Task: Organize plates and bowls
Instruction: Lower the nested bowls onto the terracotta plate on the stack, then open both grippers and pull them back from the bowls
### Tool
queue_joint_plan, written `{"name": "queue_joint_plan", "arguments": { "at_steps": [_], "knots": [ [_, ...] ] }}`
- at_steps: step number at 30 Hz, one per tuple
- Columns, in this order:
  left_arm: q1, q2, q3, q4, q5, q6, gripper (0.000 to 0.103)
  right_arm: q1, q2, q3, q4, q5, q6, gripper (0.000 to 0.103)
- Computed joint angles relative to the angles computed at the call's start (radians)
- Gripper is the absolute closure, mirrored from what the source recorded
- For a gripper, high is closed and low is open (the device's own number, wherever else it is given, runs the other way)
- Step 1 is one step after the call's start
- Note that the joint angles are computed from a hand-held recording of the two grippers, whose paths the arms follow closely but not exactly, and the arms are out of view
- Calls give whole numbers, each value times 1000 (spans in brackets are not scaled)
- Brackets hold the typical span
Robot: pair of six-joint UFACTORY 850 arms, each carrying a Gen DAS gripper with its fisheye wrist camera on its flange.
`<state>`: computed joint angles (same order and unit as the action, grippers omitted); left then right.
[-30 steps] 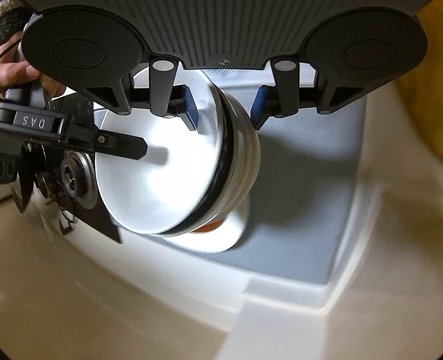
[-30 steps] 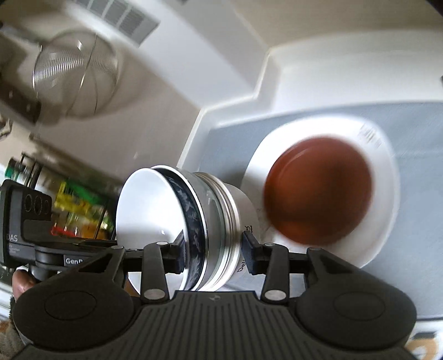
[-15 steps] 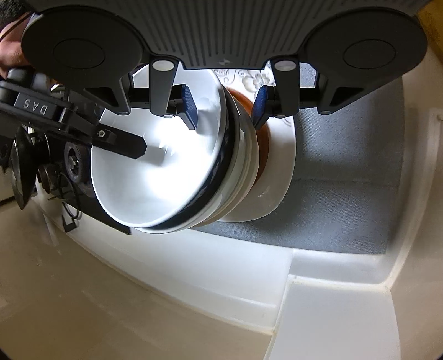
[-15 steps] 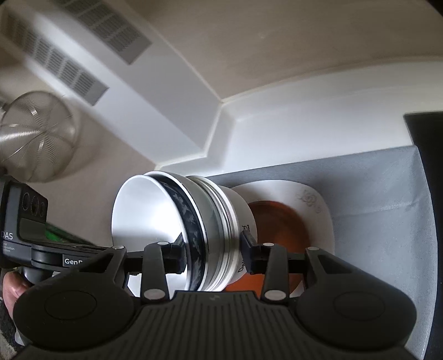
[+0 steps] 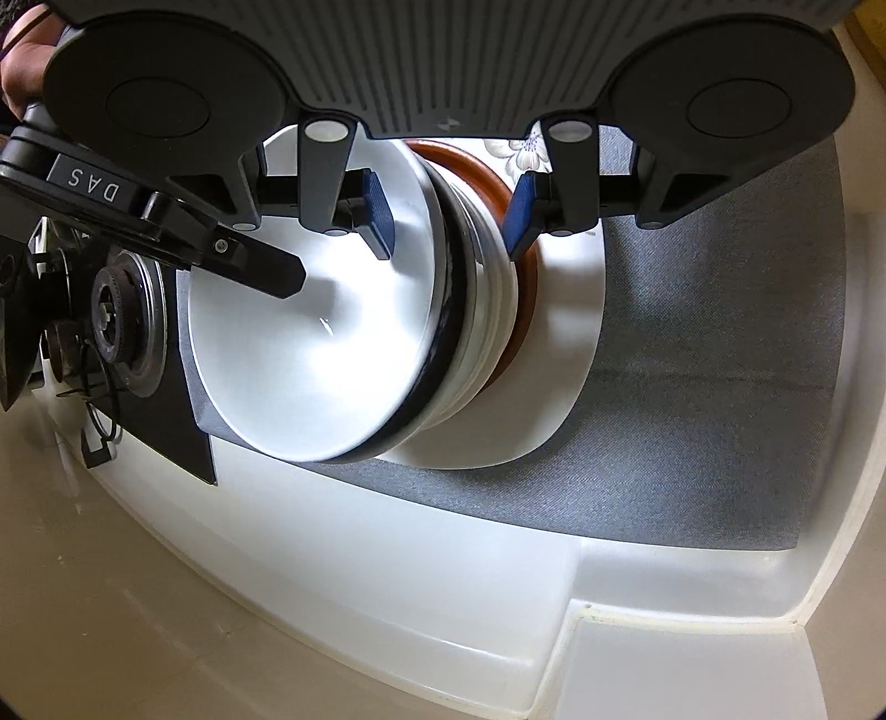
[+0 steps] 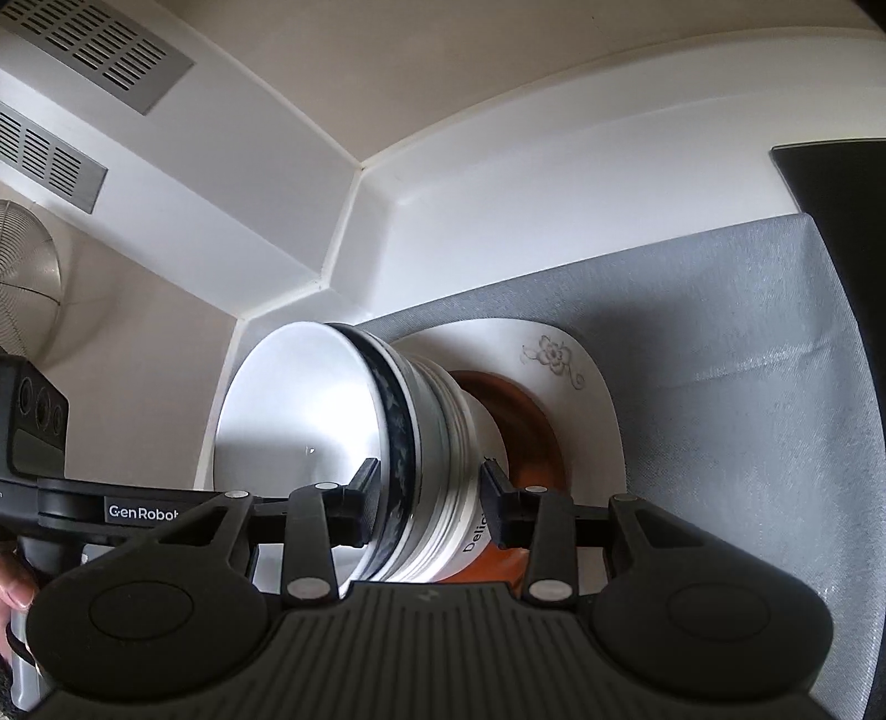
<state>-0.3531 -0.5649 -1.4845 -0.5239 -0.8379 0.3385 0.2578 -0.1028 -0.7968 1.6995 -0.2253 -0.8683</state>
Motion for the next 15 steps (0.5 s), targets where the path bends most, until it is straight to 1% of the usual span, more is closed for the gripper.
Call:
{"name": "queue_joint_plan", "arguments": {
  "at_steps": [2,5,7,11,15],
  "knots": [
    [1,-2,7,-15,6,13,58,-5,-1,10,89,-6,-80,61],
    [5,-1,21,-42,18,49,58,-12,-8,19,109,-14,-84,59],
    [3,11,39,-50,36,73,58,-8,-7,25,157,-7,-137,59],
    [8,19,55,-82,53,118,57,10,-7,14,73,28,-88,57],
    [12,29,74,-106,67,166,57,33,1,19,128,75,-96,57]
  ]
}}
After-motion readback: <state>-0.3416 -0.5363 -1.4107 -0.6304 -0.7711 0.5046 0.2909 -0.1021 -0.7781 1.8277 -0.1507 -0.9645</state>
